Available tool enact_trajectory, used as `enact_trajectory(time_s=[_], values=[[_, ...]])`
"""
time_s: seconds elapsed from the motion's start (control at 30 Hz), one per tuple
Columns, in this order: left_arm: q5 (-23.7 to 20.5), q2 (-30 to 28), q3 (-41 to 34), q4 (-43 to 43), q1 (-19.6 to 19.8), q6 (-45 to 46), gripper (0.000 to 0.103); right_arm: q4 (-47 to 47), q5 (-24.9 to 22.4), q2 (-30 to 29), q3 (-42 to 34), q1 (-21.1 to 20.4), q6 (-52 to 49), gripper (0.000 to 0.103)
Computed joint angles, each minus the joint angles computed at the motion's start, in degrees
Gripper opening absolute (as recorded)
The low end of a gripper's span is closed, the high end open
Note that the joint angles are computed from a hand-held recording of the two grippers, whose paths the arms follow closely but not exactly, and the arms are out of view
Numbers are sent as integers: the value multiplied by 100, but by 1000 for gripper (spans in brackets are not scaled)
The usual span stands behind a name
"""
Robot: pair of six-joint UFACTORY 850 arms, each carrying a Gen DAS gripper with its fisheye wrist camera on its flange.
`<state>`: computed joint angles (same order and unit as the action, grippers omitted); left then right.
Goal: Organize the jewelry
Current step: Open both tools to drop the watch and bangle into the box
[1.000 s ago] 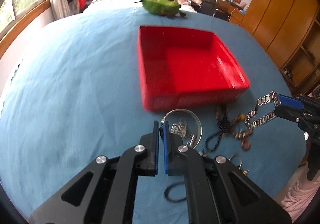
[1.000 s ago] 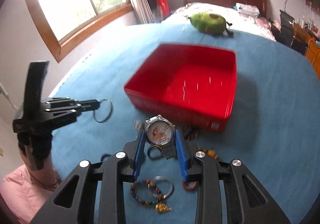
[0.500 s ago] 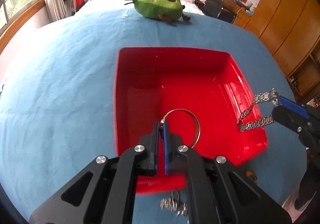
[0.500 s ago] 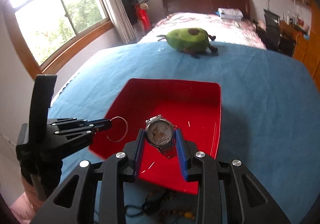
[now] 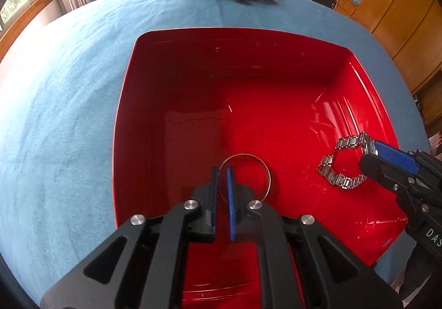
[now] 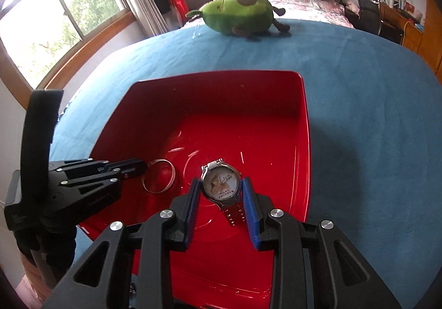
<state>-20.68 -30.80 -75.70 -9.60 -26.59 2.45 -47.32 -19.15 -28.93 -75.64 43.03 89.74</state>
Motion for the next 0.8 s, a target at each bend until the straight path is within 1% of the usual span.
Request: enact_trajectory(time_s=[0.03,0.07,0.13,0.2,0.27,0.37,0.4,0.43,0.5,0.57,0.63,0.73,0.8], values=[[16,23,21,-45,2,63,11,-152,-7,22,19,22,123,32],[26,28,18,-80,3,106,12,-209,-6,50,35,32,178,34],[104,144,122,-239,12,305,23,-556,-9,151,128,83,555,41],[228,350,299,-244,4,336,27,-786,-53,232,178,112,774,41],[308,543,449,-368,4,475,27,-1022,-64,334,251,152,1017,41],[363,856,689,-526,-2,607,29,-1390,-213,486,359,266,1397,41],[397,985,798,-682,3,739,37,-1440,-225,521,389,279,1459,41],[435,1076,883,-737,0,774,47,-1507,-252,580,443,318,1570,41],[597,1320,1136,-686,-31,706,54,-1594,-330,649,512,379,1687,42],[693,1581,1415,-580,-69,665,60,-1619,-430,725,593,451,1751,46],[738,1784,1648,-715,-64,804,72,-1668,-516,834,728,542,1868,48],[871,2089,2044,-174,-117,297,81,-1817,-589,1007,956,659,2112,50],[889,2177,2193,-31,-111,176,85,-1872,-629,1108,1094,721,2251,51]])
